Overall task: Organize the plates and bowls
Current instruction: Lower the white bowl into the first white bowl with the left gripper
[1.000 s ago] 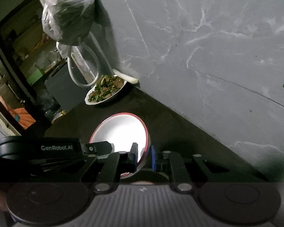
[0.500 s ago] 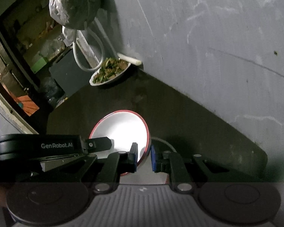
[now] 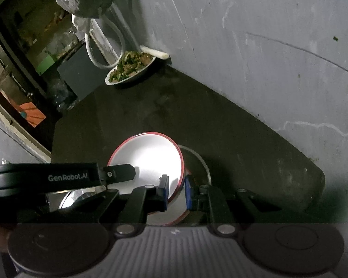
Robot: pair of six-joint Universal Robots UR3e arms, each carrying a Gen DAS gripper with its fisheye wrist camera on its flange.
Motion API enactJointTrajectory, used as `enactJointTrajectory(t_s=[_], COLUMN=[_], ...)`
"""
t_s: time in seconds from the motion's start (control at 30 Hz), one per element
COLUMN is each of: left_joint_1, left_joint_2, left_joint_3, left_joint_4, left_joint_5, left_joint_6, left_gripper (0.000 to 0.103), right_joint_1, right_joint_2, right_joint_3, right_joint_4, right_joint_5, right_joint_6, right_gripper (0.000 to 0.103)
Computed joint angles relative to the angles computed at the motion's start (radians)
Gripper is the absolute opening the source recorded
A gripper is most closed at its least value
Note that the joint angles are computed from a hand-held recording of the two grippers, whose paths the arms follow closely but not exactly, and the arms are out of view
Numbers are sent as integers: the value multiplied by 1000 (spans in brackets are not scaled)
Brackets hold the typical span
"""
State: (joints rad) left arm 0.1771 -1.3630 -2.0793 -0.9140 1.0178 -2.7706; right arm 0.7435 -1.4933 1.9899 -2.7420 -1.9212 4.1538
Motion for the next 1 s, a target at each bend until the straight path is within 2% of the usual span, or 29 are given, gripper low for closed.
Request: enactJointTrajectory(t_s=[0.37, 1.0], left_joint_1=[-15, -26], left_joint_2=[-22, -40], left_joint_3=[12, 22], left_joint_4=[0, 7], left_joint_5=[34, 53], left_joint_6=[-20, -47], left_gripper=[7, 7], right_joint_1=[-45, -65], right_joint_2=[-7, -3], right_joint_3=[16, -11], right_joint_4=[15, 52], right_joint_5=[81, 116], right_joint_6=[-36, -84], right_gripper=[16, 16])
